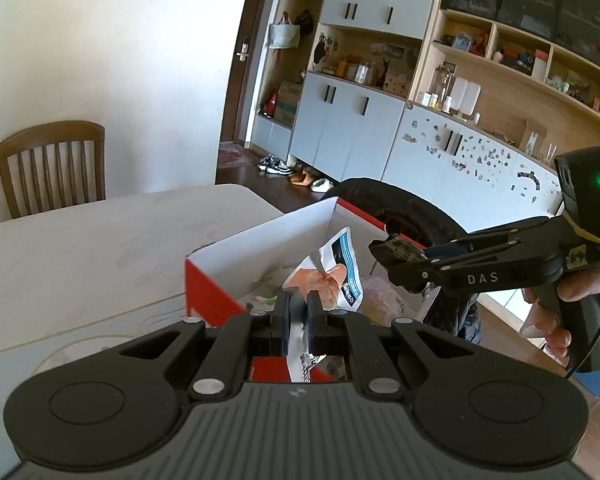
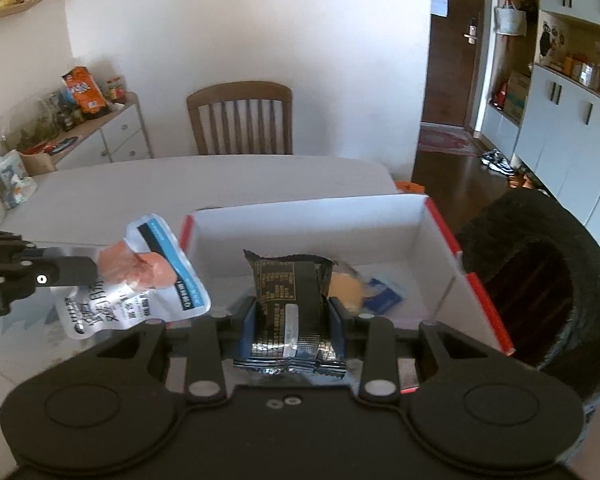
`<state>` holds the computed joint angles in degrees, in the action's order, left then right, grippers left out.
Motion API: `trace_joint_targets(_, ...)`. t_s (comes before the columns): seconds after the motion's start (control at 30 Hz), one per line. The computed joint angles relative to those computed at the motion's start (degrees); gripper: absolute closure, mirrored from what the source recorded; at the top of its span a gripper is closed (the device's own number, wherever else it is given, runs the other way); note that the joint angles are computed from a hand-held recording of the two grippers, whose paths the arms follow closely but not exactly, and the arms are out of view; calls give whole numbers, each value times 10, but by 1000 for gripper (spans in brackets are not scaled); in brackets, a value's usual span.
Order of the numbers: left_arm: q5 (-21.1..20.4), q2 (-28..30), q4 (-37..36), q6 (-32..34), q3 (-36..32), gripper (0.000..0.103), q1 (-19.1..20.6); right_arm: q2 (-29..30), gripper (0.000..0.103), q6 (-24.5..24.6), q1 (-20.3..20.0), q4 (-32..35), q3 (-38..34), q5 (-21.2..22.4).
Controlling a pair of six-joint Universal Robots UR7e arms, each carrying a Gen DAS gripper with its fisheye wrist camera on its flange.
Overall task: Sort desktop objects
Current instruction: 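Carry the white pouch with left tool while right tool carries the dark packet to the box, then open both tools to drop the white pouch and dark packet into the box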
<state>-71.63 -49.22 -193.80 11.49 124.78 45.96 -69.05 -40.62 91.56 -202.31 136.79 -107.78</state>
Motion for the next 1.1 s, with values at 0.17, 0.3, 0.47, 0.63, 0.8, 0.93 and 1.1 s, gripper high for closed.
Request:
trace_joint_targets(0.17,5,24,4,-5,-21,96,-8,-8,68,-5,-20,16,-15,5)
trace_joint_targets(0.3,9,40,10,1,-37,96,-13,-17,68,-16,-33,21,-20,11)
trace_joint_targets(0.47,12,62,47,0,-63,96,-17,-18,68,-21,-43,35,-34,15)
trace_joint_targets(0.63,22,86,68,21,-82,96,-24,-4,68,-31,-49,45,-52,11)
trace_joint_targets(0.8,31,106,97,31,-104,96,-29,14,68,-42,-56,55,-68,-2)
trace_joint_targets(0.93,36,116,122,34,-119,96,-28,27,68,-39,-64,70,-81,-10)
trace_joint_targets(1.1,48,126,147,31,-132,96,-27,37,68,-30,-76,96,-98,-15)
